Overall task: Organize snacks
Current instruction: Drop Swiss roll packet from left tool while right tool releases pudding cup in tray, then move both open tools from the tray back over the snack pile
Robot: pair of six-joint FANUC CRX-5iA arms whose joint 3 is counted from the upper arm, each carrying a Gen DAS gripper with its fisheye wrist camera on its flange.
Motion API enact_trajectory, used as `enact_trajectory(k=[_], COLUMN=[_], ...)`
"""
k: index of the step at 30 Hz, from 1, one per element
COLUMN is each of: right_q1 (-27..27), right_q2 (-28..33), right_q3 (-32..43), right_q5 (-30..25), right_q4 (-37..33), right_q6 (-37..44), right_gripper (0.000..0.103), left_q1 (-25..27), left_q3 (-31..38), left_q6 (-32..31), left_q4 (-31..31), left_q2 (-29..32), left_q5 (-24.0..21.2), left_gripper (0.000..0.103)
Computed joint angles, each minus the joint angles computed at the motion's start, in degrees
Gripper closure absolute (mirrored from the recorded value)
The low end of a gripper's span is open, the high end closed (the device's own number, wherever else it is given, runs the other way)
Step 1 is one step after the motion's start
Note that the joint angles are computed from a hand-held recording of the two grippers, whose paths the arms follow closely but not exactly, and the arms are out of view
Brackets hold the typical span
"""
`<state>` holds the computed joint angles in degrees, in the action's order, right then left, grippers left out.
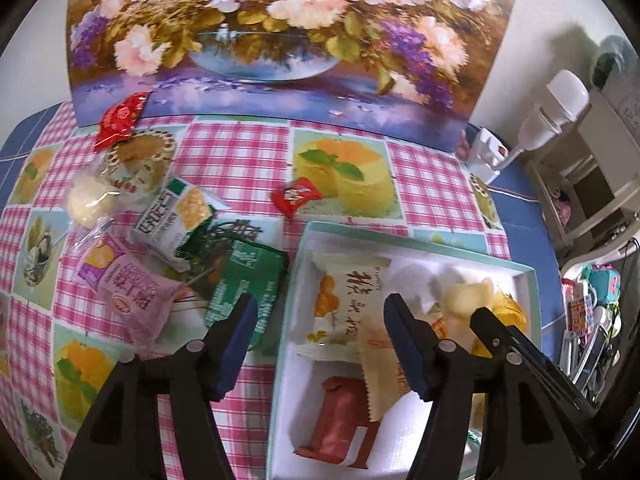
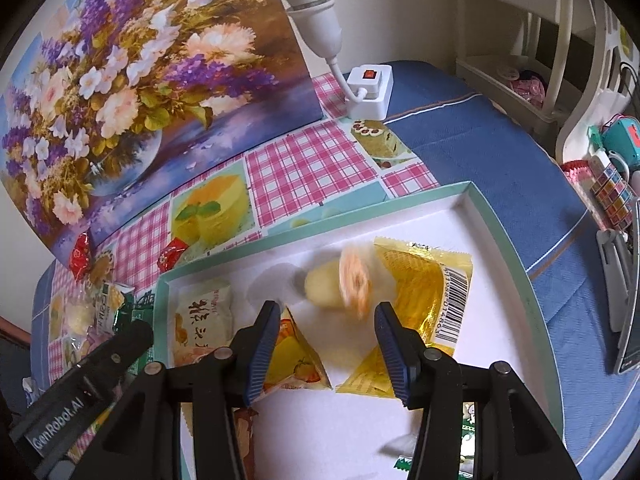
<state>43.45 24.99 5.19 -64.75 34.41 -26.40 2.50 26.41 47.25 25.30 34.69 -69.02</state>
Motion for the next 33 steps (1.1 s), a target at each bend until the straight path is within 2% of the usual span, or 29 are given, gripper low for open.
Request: enact_trajectory(k=[2, 4, 5, 6, 7, 8, 15, 17, 19, 26, 33], right_q1=[0.04, 0.02, 0.01, -0.02, -0.02, -0.02, -0.23, -0.22, -0.12, 0.06, 0.54], right_q2=[0.29, 0.53, 0.67, 0.86, 1.07, 1.24, 2.16, 2.48, 2.72, 3.40, 4.17], right_q3=[0.51, 0.93, 1.18, 1.55, 1.92, 2.18, 3.74, 4.22, 4.46, 5.48, 6.28], right_q5=[-0.33, -0.49, -0.58, -0.82, -1.10, -1.24, -1.01, -1.17, -1.43, -2.00, -1.09], right_q4=[-0.17, -0.25, -0.25, -0.41, -0.60, -0.73, -1.79, -1.81, -1.39, -0.86, 1.18], right_q6=[0.62, 1.48, 1.96, 2.41, 2.77, 2.99, 5.76, 6.49, 6.81, 8.18, 9.12], right_gripper=[0.050, 0.049, 0.048, 0.043, 0.036, 0.034, 0.031, 0.025, 0.012, 0.011, 0.011], left_q1=[0.05, 0.02, 0.03, 0.07, 0.18, 0.27, 0.73, 0.89, 0.91, 1.24, 2.50], left_q3=[0.48, 0.85, 0.78, 0.64, 0.55, 0.73, 1.70, 2.14, 2.00, 2.72, 2.65], left_q6=[1.12, 2.50, 3.16, 3.75, 4.34, 4.78, 7.62, 8.52, 9.03, 9.21, 6.46], left_q4=[-1.22, -2.90, -3.64, -4.25, -4.76, -5.14, -8.13, -8.40, -8.97, -10.25, -7.78], left_q2=[0.08, 0.01, -0.16, -0.31, -0.41, -0.34, -0.19, 0.00, -0.16, 0.19, 0.08], left_q5=[0.62, 1.63, 2.45, 3.35, 4.19, 4.45, 6.41, 6.46, 7.24, 7.70, 9.21], left_gripper=[0.035, 0.029, 0.021, 0.015, 0.015, 0.015, 0.010, 0.010, 0.010, 0.010, 0.010])
